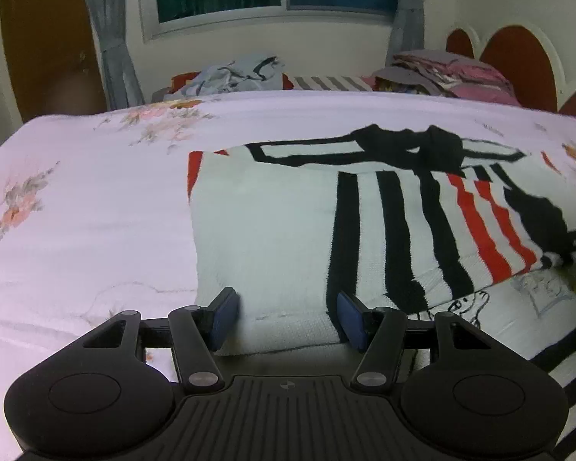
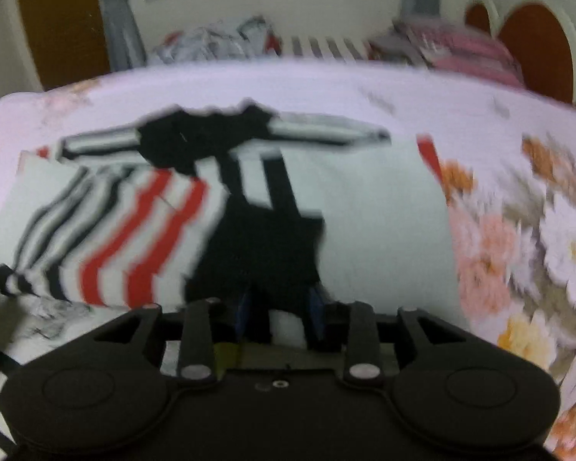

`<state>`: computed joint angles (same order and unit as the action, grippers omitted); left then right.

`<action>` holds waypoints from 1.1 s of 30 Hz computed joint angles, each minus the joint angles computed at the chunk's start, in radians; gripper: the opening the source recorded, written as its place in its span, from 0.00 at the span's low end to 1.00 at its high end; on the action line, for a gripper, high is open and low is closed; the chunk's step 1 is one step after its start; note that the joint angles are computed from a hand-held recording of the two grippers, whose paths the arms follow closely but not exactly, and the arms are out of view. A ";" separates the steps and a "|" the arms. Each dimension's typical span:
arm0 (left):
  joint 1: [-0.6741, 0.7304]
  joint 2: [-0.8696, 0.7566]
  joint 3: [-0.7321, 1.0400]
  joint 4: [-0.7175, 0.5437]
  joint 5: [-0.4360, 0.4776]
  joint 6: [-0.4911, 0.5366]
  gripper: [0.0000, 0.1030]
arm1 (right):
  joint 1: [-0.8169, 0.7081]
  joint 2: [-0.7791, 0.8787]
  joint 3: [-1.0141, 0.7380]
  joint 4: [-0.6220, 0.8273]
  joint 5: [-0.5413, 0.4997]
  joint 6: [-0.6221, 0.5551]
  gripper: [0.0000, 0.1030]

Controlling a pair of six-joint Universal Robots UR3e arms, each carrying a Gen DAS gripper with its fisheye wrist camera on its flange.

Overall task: Fold small clothes
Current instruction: 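Lift the black hem and fold it toward the collar with the right gripper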

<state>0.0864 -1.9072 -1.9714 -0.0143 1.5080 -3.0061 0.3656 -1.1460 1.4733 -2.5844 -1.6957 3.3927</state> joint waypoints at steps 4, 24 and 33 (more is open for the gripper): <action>0.013 0.027 -0.017 -0.005 -0.017 0.001 0.56 | 0.008 0.003 0.001 -0.006 -0.017 0.005 0.31; 0.083 0.442 -0.390 -0.045 -0.015 0.079 0.85 | -0.065 -0.431 0.423 -0.090 0.075 0.068 0.43; 0.178 0.907 -0.594 -0.358 -0.093 0.043 0.71 | -0.293 -0.987 0.774 0.155 0.266 -0.035 0.49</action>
<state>0.2643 -1.0004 -2.5652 -0.3724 1.4149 -2.9634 0.0727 -2.1326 2.2478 -2.4299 -1.4299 3.3573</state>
